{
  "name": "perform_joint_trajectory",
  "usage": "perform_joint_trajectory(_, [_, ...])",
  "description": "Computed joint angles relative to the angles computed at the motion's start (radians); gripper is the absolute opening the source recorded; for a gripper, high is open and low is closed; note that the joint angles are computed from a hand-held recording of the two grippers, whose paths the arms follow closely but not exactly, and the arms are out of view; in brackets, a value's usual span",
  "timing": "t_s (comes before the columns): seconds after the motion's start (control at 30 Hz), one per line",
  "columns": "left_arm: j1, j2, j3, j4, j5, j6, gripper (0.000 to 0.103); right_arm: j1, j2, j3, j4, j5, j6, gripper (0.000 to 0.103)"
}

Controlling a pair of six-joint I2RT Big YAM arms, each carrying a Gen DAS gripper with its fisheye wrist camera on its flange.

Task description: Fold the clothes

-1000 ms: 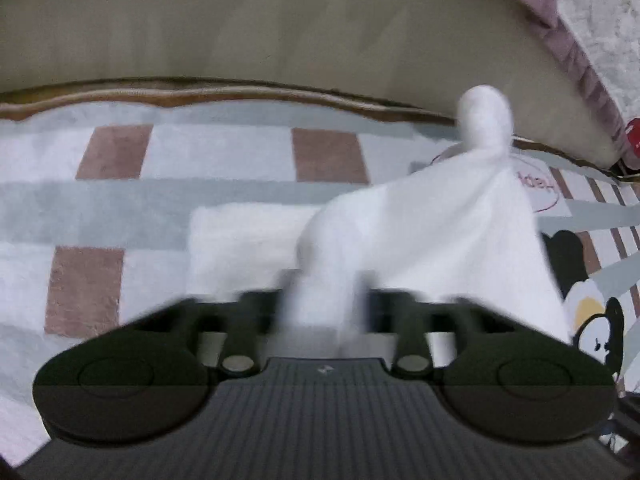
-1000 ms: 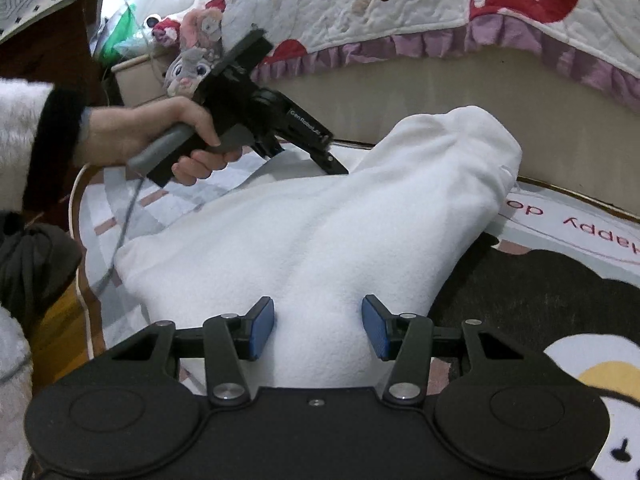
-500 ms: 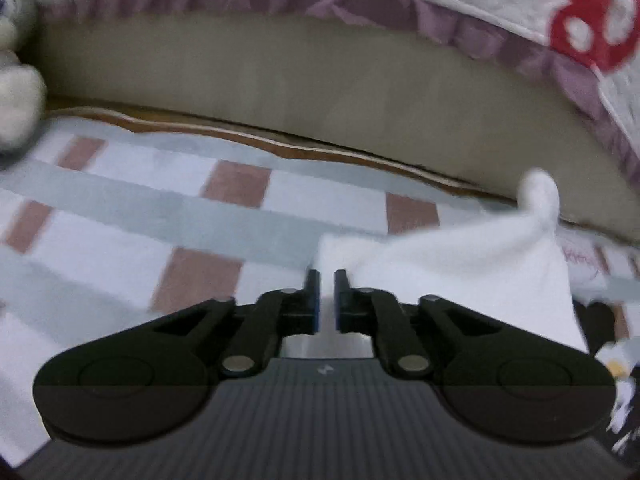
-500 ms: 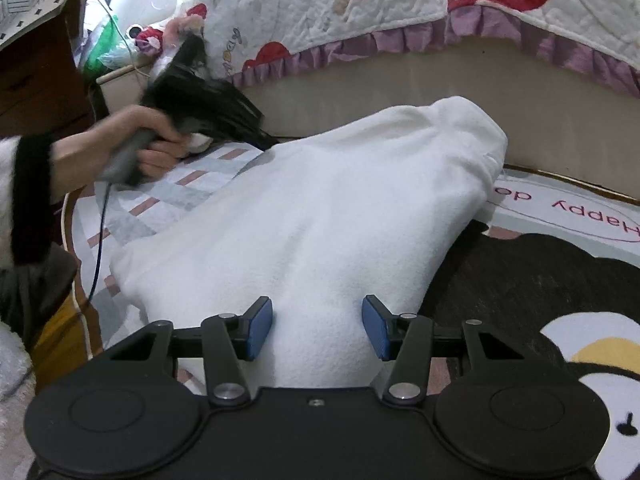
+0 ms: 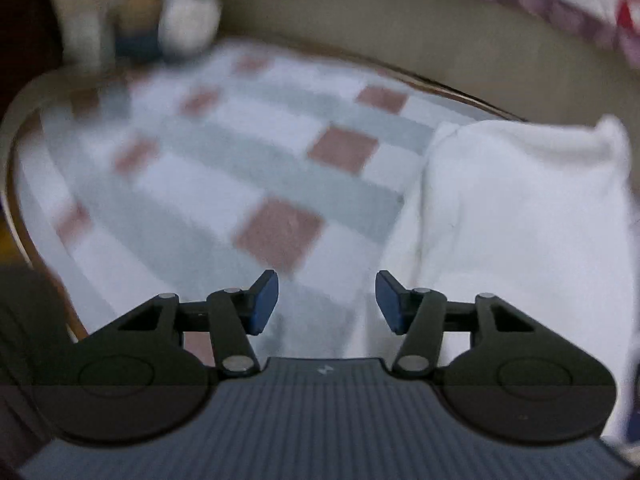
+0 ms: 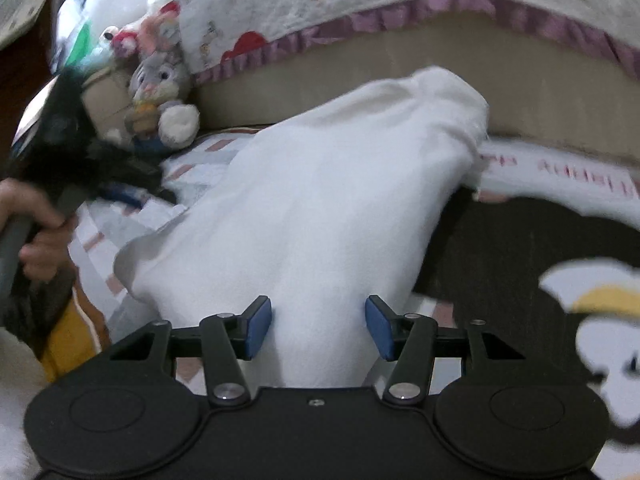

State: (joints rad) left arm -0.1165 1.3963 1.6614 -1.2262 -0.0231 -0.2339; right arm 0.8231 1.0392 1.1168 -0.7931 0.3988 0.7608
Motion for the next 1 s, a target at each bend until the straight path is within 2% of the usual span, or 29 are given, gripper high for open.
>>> perform_joint_trajectory(0.07, [0.062,-0.004,-0.004,-0.04,0.148,-0.073,0.057,-0.011,-0.026,-0.025,0.0,-0.062,0.095,0.063])
perform_joint_trajectory(0.13, [0.104,-0.04,-0.045,-0.045,0.221,-0.168,0.057,-0.014,-0.047,-0.037,-0.015,-0.111,0.116,0.063])
perform_joint_trajectory(0.17, [0.127,-0.06,-0.068,-0.044,0.265,-0.215,0.057,-0.007,-0.053,-0.037,-0.024,-0.111,0.099,0.063])
perform_joint_trajectory(0.23, [0.171,-0.145,-0.166,0.033,0.442,-0.341,0.059,0.0,-0.053,-0.029,-0.052,-0.12,0.08,0.063])
perform_joint_trajectory(0.3, [0.171,-0.176,-0.206,0.04,0.515,-0.372,0.062,0.004,-0.041,-0.016,-0.088,-0.133,0.083,0.063])
perform_joint_trajectory(0.33, [0.15,-0.178,-0.208,0.029,0.491,-0.339,0.062,0.006,-0.032,-0.008,-0.106,-0.14,0.088,0.063])
perform_joint_trajectory(0.4, [0.091,-0.178,-0.202,0.011,0.36,-0.28,0.06,0.013,-0.028,-0.005,-0.123,-0.133,0.099,0.063])
perform_joint_trajectory(0.43, [0.061,-0.181,-0.203,0.013,0.281,-0.262,0.056,0.016,-0.032,-0.008,-0.123,-0.124,0.108,0.063])
perform_joint_trajectory(0.5, [-0.02,-0.192,-0.221,0.061,-0.047,-0.217,0.046,0.011,-0.05,-0.022,-0.103,-0.113,0.145,0.063])
perform_joint_trajectory(0.53, [-0.019,-0.185,-0.214,0.058,-0.083,-0.222,0.042,0.007,-0.058,-0.029,-0.094,-0.11,0.166,0.063])
perform_joint_trajectory(0.6, [-0.013,-0.171,-0.2,0.05,-0.143,-0.234,0.042,0.003,-0.067,-0.034,-0.086,-0.109,0.195,0.063])
perform_joint_trajectory(0.67, [0.046,-0.177,-0.196,0.025,0.026,-0.274,0.042,0.011,-0.075,-0.037,-0.08,-0.084,0.209,0.062])
perform_joint_trajectory(0.73, [0.108,-0.165,-0.194,0.002,0.236,-0.305,0.048,0.058,-0.091,-0.04,-0.062,0.027,0.194,0.062])
perform_joint_trajectory(0.77, [0.136,-0.161,-0.189,-0.021,0.335,-0.318,0.05,0.075,-0.099,-0.042,-0.052,0.065,0.192,0.062])
perform_joint_trajectory(0.8, [0.162,-0.154,-0.18,-0.05,0.432,-0.324,0.052,0.073,-0.108,-0.044,-0.049,0.066,0.206,0.062])
perform_joint_trajectory(0.83, [0.17,-0.131,-0.146,-0.115,0.504,-0.298,0.059,0.072,-0.118,-0.046,-0.047,0.068,0.221,0.062])
perform_joint_trajectory(0.87, [0.169,-0.116,-0.118,-0.152,0.537,-0.246,0.069,0.071,-0.127,-0.048,-0.044,0.07,0.236,0.062])
perform_joint_trajectory(0.93, [0.13,-0.096,-0.068,-0.191,0.515,-0.116,0.08,0.061,-0.147,-0.058,-0.046,0.056,0.282,0.062])
perform_joint_trajectory(1.0, [0.085,-0.103,-0.08,-0.167,0.47,-0.088,0.082,0.046,-0.167,-0.072,-0.051,0.034,0.333,0.062])
